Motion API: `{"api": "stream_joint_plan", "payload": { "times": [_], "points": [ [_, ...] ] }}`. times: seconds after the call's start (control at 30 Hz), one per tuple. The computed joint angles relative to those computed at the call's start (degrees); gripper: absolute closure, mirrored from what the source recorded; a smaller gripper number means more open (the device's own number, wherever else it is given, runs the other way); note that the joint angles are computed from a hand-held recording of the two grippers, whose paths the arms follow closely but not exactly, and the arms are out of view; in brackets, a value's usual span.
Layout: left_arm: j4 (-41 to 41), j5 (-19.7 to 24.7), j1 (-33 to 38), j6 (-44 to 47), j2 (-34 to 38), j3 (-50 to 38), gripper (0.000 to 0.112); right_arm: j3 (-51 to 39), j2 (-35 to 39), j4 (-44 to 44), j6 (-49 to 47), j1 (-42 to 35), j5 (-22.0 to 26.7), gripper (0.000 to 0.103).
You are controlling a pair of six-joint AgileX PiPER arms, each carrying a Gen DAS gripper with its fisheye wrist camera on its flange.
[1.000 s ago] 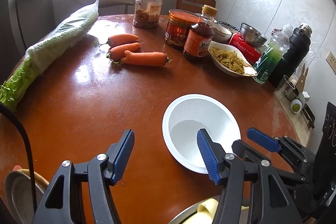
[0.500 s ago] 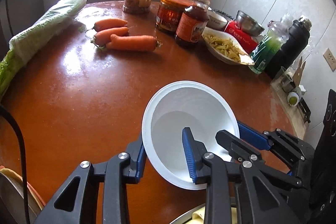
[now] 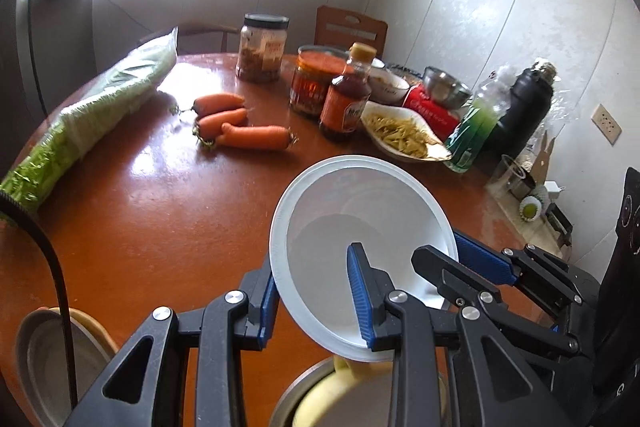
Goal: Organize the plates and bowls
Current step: 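Close both tools on the white printed bowl rim, then lift the white bowl with both tools and carry it over the yellow bowl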
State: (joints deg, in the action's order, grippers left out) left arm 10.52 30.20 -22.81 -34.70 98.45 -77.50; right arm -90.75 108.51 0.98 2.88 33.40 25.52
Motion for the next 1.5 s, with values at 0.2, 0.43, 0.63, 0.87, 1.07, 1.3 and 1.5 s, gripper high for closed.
{"api": "stream_joint_plan", "payload": {
  "times": [0.2,0.43,0.63,0.87,1.07,1.3,1.5],
  "points": [
    [7.2,0.1,-3.1,-7.5,-7.0,5.0,0.079,6.2,-6.8,-4.3,4.1,2.3,-2.3,0.078],
    [15.7,2.8,-8.3,-16.4,-12.6,8.8,0.079,13.8,-14.2,-12.0,12.2,5.3,-4.5,0.078],
    [22.1,5.1,-13.2,-24.0,-16.9,11.9,0.079,18.7,-19.3,-19.4,19.8,7.8,-4.9,0.078],
    [27.6,8.2,-17.9,-30.1,-20.3,14.2,0.079,23.0,-24.0,-27.5,28.0,10.6,-4.6,0.078],
    [30.7,9.4,-20.7,-34.2,-22.3,16.5,0.079,25.6,-26.2,-32.8,33.4,12.5,-4.3,0.078],
    [33.6,9.5,-23.0,-38.4,-23.2,19.5,0.079,29.4,-27.8,-39.3,40.5,14.4,-4.3,0.078],
    [34.9,8.6,-23.6,-41.0,-23.0,21.7,0.079,32.1,-28.3,-42.2,44.1,15.4,-4.3,0.078]
  ]
}}
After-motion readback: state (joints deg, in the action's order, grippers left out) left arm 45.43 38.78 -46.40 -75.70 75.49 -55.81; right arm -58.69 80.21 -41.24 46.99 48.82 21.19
